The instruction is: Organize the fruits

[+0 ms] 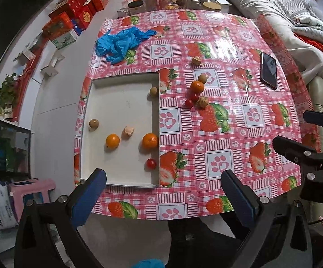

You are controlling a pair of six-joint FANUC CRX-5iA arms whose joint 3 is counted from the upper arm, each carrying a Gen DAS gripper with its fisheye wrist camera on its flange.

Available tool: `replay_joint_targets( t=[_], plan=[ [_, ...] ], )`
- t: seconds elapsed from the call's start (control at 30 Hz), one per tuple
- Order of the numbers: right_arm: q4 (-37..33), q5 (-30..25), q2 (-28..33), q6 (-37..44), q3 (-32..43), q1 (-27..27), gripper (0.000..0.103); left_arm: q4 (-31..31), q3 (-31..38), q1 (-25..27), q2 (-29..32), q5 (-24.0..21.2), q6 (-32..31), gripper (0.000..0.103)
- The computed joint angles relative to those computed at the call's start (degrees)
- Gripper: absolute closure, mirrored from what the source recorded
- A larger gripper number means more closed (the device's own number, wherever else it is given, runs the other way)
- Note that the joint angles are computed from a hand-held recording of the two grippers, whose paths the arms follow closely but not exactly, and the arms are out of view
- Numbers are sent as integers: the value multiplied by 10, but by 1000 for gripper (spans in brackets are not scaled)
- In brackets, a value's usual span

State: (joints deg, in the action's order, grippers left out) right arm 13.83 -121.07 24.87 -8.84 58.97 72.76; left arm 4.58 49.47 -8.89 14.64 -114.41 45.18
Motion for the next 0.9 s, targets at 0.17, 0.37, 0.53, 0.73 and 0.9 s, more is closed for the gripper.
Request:
replay_joint_targets(
  t=[0.17,0.37,0.53,0.73,0.9],
  plan=[
    [6,8,-6,1,-11,0,12,-14,11,-5,4,-1,2,0],
    [6,15,-6,-6,-13,-2,12,-24,8,-10,-1,5,-11,0],
    [5,19,-10,-3,-19,-3,12,-29,6,-15,-2,10,-16,0],
    [6,18,-10,-6,-21,-3,12,-30,6,-16,-2,9,-14,0],
    [5,19,-11,-9,-23,-3,12,-29,4,-16,-3,11,-14,0]
  ],
)
